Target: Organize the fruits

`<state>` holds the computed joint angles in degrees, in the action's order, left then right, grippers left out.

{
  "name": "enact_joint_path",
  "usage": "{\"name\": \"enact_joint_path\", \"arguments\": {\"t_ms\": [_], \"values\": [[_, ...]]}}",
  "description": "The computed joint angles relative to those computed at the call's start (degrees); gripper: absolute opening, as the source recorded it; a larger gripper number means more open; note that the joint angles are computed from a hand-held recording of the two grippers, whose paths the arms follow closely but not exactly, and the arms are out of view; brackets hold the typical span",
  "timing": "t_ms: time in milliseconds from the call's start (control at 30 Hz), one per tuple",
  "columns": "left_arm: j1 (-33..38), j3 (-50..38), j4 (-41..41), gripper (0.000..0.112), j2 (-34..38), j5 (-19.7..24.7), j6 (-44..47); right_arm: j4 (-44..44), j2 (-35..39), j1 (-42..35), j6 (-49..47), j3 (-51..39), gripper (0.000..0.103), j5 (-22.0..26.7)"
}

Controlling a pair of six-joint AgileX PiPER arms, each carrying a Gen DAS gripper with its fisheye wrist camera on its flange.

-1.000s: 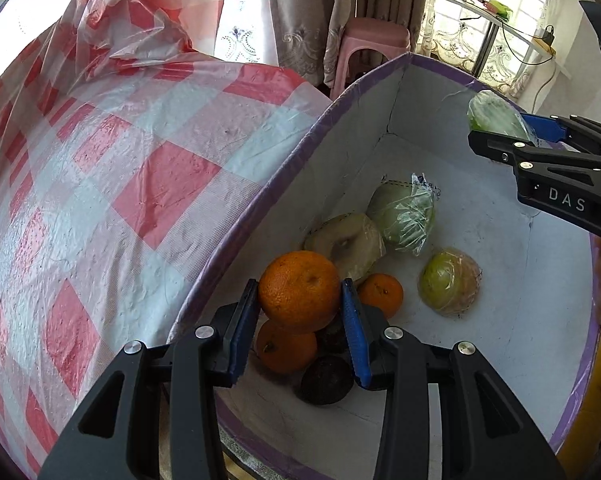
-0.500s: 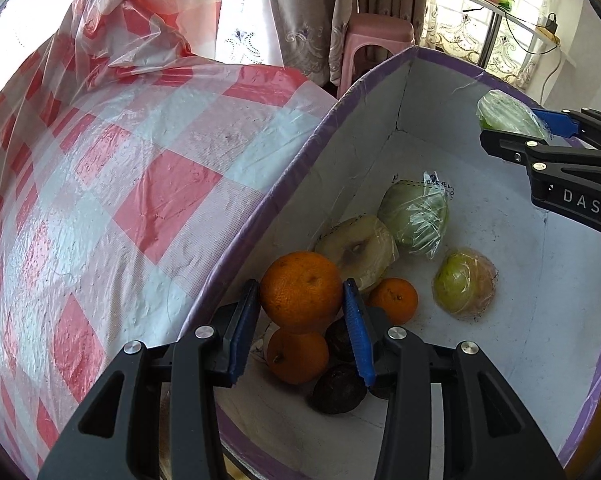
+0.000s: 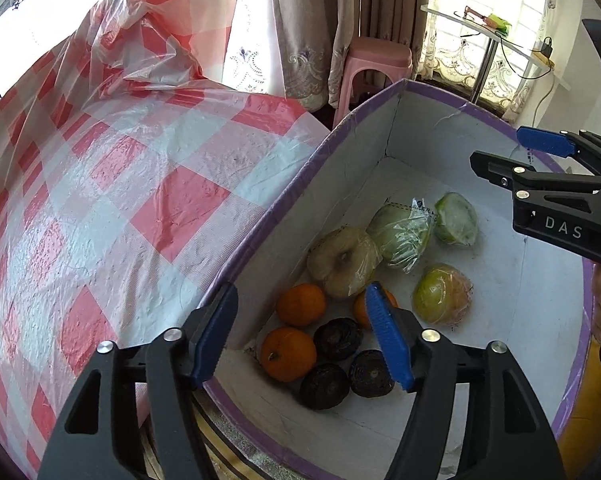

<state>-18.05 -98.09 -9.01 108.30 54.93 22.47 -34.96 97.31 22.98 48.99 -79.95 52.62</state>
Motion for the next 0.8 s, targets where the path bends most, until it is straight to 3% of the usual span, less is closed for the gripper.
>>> {"name": "enact_joint_path", "arguments": {"t_ms": [167, 400, 633, 667, 800], "values": [[1.86, 4.97, -4.66, 0.087, -5.27, -1.35, 0.96, -3.33, -3.96, 3.72, 5.65, 2.35, 0.080, 2.54], [6.73, 17.04, -16.54, 0.088, -15.11, -0.65, 3.99, -6.73, -10.82, 11.33, 14.19, 6.72, 0.083, 8.68], [8.77, 31.46, -24.00, 0.089, -25.98, -4.02, 7.59, -7.30, -17.70, 20.39, 23.02, 13.08, 0.083, 12.90], [8.48, 32.33, -23.97, 0.099, -26.84, -4.54, 7.75, -7.56, -18.05, 21.60, 24.39, 13.72, 0.083, 13.72], [9.57, 33.94, -26.92, 0.098, -27.92, -5.47, 10.22, -8.87, -17.25, 24.71, 27.27, 15.26, 0.083, 16.25]]}}
